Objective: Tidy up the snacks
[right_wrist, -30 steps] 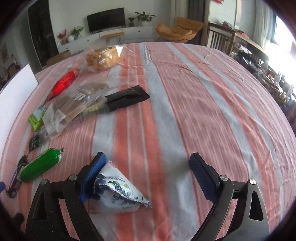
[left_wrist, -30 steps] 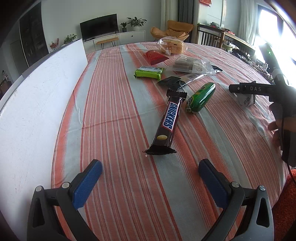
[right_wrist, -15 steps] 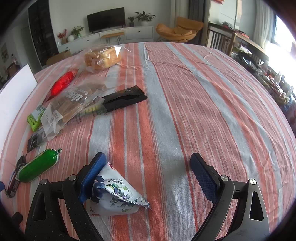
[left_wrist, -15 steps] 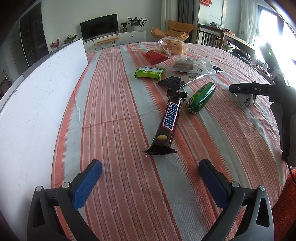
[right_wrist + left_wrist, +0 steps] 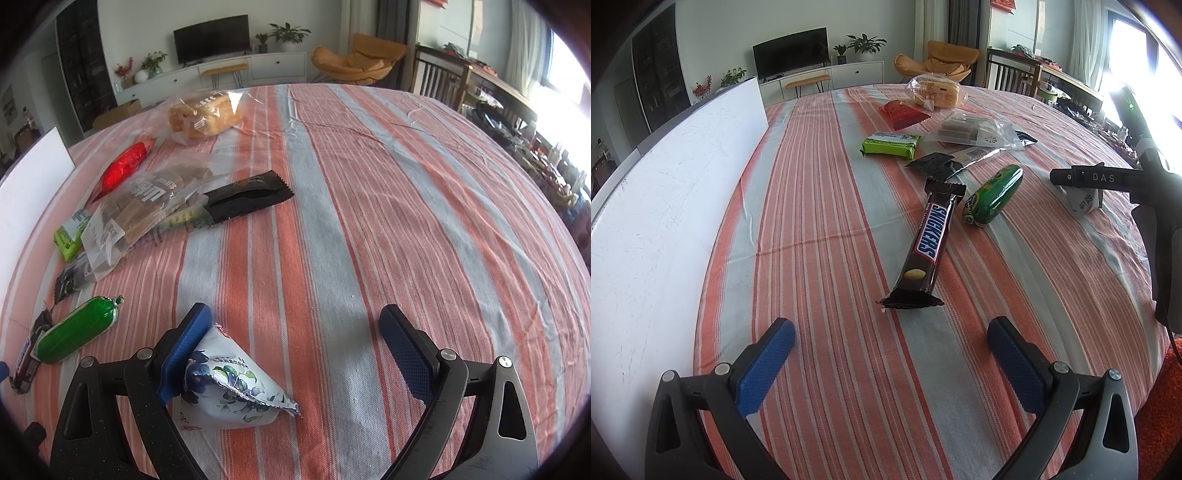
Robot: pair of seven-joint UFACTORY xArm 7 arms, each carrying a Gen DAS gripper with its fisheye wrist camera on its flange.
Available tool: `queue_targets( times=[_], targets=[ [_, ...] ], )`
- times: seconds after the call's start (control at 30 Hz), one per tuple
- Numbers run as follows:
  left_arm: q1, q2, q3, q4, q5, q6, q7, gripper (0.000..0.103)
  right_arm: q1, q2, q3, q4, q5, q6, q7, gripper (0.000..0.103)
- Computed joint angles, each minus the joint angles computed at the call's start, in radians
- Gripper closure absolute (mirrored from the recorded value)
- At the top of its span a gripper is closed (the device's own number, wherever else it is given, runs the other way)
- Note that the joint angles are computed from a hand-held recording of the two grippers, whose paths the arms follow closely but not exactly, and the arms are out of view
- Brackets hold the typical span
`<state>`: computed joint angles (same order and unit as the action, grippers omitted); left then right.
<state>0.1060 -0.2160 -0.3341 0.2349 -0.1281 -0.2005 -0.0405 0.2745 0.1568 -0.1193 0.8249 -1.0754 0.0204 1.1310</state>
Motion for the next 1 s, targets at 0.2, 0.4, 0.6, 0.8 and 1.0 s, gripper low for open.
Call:
queue_targets(
  times=[0.2, 0.4, 0.6, 0.8, 1.0],
  targets=[
    [0.001, 0.001, -0.002, -0.001, -0.003, -0.002, 0.002, 0.000, 0.000, 0.000, 0.000, 0.000, 0.000, 0.000, 0.000, 0.009],
    [0.006, 0.004, -0.009, 0.002, -0.010, -0.003, 0.006, 0.000, 0.001, 0.000, -0.001, 0.000, 0.000, -0.001, -0.001, 0.009],
    [0.003, 0.003, -0.009, 0.000, -0.015, -0.005, 0.008, 0.000, 0.001, 0.000, -0.002, 0.000, 0.000, -0.001, -0.001, 0.009],
    [0.007, 0.003, -0.017, -0.001, -0.022, -0.006, 0.011, 0.000, 0.001, 0.000, -0.002, 0.000, -0.001, -0.002, -0.001, 0.008],
    [0.009, 0.003, -0.020, -0.002, -0.026, -0.007, 0.013, 0.000, 0.002, 0.001, -0.003, 0.000, -0.001, -0.002, -0.001, 0.008]
  ],
)
